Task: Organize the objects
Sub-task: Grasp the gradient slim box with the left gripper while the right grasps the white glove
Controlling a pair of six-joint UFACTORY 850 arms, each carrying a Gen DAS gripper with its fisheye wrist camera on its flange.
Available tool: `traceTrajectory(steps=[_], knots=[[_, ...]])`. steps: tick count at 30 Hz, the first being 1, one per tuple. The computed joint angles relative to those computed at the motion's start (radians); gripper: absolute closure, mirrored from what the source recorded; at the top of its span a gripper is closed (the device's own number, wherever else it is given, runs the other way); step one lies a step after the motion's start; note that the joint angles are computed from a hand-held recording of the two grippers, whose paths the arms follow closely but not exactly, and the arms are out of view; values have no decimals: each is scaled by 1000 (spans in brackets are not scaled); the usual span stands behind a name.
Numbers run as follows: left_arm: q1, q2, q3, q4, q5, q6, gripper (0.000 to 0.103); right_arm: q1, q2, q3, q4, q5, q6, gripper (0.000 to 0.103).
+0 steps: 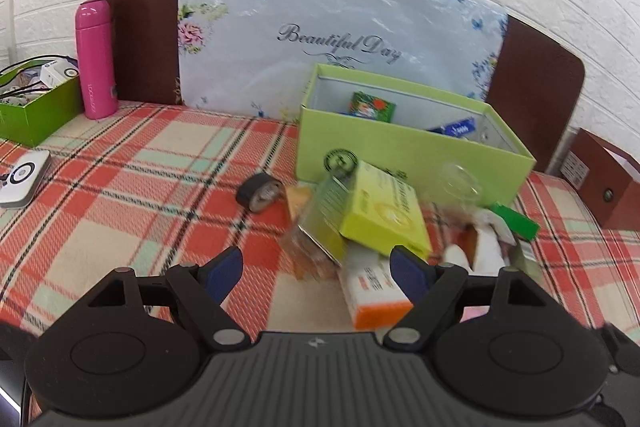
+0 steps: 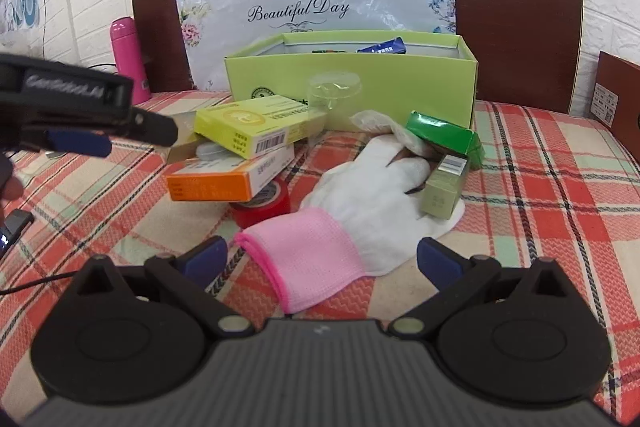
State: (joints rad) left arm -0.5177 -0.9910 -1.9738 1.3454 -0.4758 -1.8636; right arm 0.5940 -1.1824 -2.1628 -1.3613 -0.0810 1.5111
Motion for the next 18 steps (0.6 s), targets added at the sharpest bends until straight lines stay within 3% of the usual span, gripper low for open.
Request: traceTrajectory(steps=[3, 6, 7, 10, 14, 16, 18], knots=[[24, -24, -38, -20, 46, 2, 19, 0, -6, -10, 35, -5, -37, 0], [45, -60, -96, -108, 100, 79, 26, -1, -21, -38, 255, -10, -260, 0], [50, -69, -112, -160, 121, 131, 42, 0, -29, -51, 335, -16, -344, 0], [58, -54, -83, -214, 197, 180, 71, 3, -56, -99, 535, -31, -555, 0], [43, 24, 46, 5, 207, -29, 71, 7, -121, -210, 803, -79, -847, 1], [38, 78, 135, 149, 221, -171, 72, 7, -152, -261, 884, -107, -937, 10], [35, 130, 221, 254, 237, -278, 72, 4, -160, -275, 935, -119, -979, 27]])
